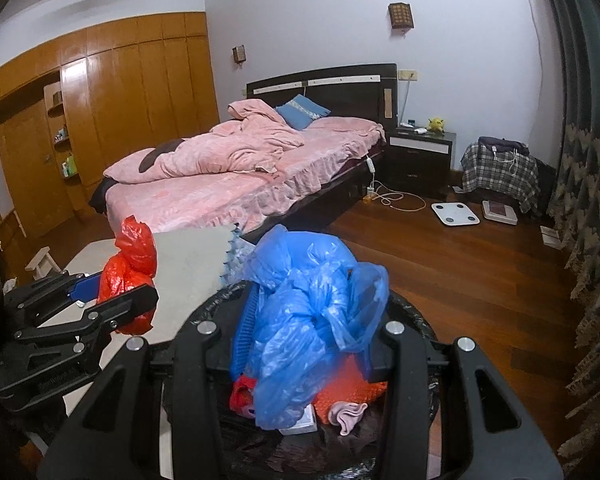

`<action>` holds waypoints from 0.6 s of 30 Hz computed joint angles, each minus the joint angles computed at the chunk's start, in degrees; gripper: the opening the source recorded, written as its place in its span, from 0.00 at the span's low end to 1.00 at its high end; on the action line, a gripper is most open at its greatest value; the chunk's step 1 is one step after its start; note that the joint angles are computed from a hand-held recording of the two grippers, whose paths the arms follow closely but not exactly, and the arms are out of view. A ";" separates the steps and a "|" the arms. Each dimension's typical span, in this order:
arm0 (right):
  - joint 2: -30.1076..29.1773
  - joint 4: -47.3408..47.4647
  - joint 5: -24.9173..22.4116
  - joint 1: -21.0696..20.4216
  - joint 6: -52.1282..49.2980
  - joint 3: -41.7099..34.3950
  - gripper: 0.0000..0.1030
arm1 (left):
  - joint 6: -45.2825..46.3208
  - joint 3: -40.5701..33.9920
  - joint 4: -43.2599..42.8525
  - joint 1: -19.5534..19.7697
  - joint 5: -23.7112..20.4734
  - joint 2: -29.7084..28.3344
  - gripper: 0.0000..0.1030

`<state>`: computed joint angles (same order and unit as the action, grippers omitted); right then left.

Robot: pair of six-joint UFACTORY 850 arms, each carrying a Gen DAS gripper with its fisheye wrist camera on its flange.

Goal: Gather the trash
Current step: 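Carry the red bag and blue mesh bag over the bin and open both tools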

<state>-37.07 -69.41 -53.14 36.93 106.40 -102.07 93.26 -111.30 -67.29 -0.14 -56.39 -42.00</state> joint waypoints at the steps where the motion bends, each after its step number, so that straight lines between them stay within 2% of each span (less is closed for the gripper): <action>1: 0.16 0.17 0.20 -0.08 0.18 0.42 0.39 | -0.12 -0.06 0.24 -0.15 0.17 -0.15 0.42; 18: -0.33 3.25 4.25 -2.95 0.37 1.98 0.39 | -4.30 -5.72 4.83 -3.42 2.05 -5.43 0.42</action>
<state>-37.40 -66.16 -48.89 33.99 106.77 -100.09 88.96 -117.02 -62.47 -3.56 -54.34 -47.43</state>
